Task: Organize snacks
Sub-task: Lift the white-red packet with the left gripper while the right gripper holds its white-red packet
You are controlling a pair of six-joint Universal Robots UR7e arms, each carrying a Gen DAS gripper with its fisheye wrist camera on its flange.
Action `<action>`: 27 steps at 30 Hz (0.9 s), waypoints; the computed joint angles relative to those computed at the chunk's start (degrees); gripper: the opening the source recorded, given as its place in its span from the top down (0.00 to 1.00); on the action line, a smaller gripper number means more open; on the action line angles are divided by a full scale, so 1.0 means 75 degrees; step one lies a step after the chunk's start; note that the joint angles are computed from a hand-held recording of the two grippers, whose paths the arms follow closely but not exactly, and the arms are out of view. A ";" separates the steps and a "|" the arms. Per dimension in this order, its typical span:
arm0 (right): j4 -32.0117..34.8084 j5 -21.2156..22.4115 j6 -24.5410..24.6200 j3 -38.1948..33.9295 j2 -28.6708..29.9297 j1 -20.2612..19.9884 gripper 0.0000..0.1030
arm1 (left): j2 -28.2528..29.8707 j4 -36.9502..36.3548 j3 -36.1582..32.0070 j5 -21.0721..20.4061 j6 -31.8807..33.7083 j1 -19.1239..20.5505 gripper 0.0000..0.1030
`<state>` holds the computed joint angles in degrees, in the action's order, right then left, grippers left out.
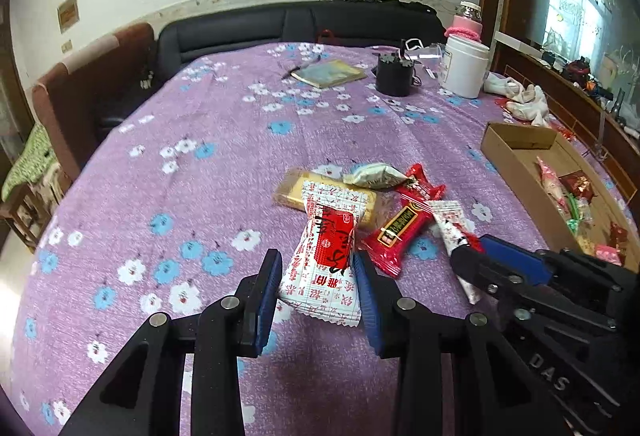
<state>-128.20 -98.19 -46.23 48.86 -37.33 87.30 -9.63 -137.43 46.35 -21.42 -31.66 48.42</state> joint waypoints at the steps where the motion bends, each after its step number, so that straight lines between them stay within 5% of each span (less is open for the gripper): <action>1: 0.0012 0.0081 -0.0007 0.0016 -0.0026 -0.0010 0.81 | 0.0045 -0.0025 -0.0045 0.0096 0.0059 -0.0012 0.62; 27: -0.0032 0.0732 0.0025 0.0340 -0.0350 -0.0069 0.80 | 0.0342 -0.0232 -0.0314 0.0922 0.0475 -0.0096 0.62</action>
